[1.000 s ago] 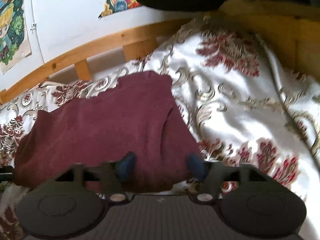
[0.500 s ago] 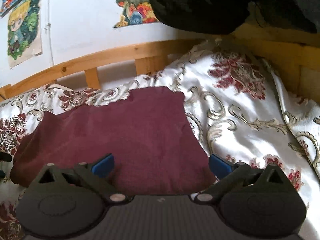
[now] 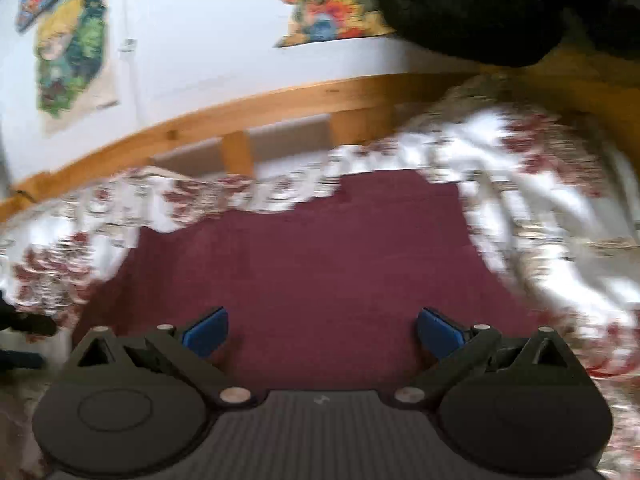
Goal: Fold small clothes
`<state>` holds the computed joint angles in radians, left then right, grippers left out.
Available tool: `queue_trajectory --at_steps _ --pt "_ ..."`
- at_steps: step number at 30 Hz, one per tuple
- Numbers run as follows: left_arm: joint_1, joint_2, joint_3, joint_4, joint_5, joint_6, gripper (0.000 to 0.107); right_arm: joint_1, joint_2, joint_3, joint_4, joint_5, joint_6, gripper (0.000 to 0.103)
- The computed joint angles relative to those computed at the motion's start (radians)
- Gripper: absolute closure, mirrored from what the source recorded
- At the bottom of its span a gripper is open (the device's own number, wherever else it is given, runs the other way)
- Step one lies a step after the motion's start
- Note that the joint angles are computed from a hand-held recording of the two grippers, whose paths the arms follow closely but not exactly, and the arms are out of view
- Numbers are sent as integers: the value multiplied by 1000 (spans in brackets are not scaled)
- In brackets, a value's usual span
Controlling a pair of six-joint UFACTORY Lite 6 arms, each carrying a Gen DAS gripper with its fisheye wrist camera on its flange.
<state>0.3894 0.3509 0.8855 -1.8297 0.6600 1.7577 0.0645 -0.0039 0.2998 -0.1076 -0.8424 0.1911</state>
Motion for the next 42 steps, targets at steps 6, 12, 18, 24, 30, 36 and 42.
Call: queue_trajectory --at_steps 6,12,18,24,30,36,42 --pt "-49 23 49 -21 69 116 5 27 153 6 135 -134 -210 0" --pt "-187 192 277 70 -107 77 5 -47 222 13 14 -185 -209 0" --pt "-212 287 401 129 -183 -31 38 -53 224 15 -5 -177 -207 0" --pt "-256 214 406 238 -211 -234 80 -76 149 -4 -41 -113 -210 0" --pt "-398 89 445 352 -217 -445 83 -245 -50 -36 -200 -12 -121 0" --pt "-662 211 800 823 -234 -960 83 -578 -188 0 -406 80 -85 0" --pt "-880 431 1060 1049 -216 -1196 83 -821 -75 168 -504 166 -8 0"
